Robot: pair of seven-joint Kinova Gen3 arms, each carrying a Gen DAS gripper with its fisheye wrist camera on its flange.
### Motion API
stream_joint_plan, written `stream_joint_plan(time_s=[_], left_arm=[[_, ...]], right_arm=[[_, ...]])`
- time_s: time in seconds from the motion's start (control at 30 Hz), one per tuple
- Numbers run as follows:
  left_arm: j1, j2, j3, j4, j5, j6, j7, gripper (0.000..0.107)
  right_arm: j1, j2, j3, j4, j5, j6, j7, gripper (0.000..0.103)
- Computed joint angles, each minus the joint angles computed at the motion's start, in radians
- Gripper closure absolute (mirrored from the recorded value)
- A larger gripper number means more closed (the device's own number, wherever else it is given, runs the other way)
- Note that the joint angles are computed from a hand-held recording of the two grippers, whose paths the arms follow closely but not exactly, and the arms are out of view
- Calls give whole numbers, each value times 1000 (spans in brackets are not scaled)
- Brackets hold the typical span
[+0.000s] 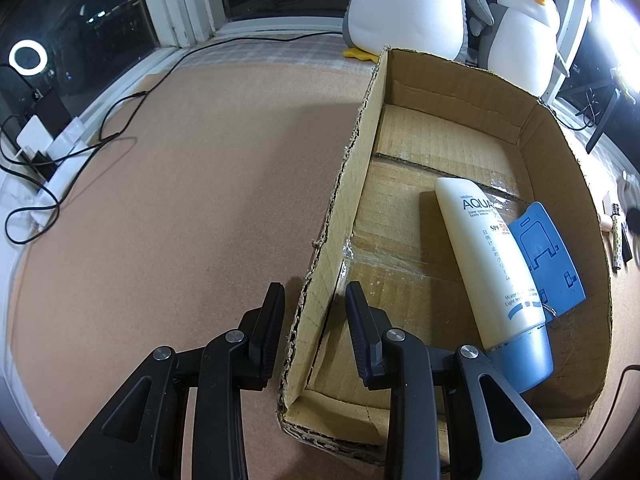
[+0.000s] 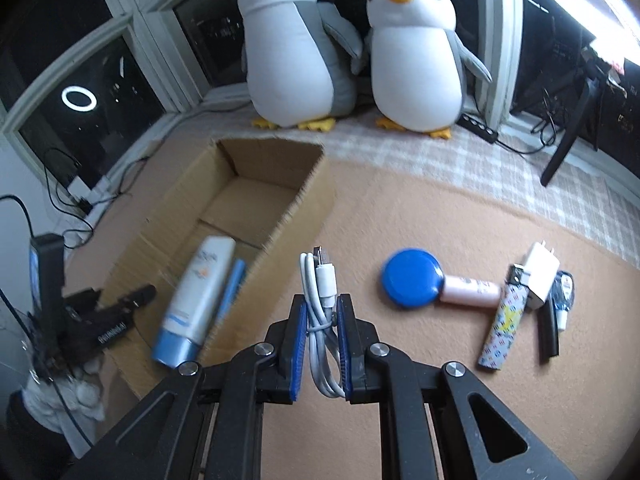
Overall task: Organize rigid objects
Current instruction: 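Carry the white cable into the box and open the right gripper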
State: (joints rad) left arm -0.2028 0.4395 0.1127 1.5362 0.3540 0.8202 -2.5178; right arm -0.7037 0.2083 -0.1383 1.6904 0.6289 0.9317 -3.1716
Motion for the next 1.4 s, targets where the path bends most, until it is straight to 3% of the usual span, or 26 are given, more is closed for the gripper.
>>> stream_joint_plan(time_s=[0.2,0.6,1.13,1.17,1.2,1.23,1.3,1.4], left_arm=[[0,0,0,0,0,1,0,78],[-1,1,0,-1,1,1,-1,78],[0,1,0,-1,1,0,-2,78],[0,1,0,-1,1,0,-2,78],[1,0,0,0,0,-1,-1,78],[0,0,0,0,1,0,-2,78],[0,1,0,0,1,-1,-2,78],[2,1,0,1,-1,-4,0,78]], right_arm=[[-5,36,12,-68,27,-19,11,90],[-18,119,59,-183,-18,-64,120,90],[-28,159,99,-219,-87,-97,198,89],[-33,161,103,-222,-82,-92,195,87],[-37,162,106,-224,-77,-89,191,75],[-46,162,111,-225,-65,-85,180,57],[-78,161,127,-222,-15,-67,139,38],[-97,164,128,-234,31,-21,107,33]])
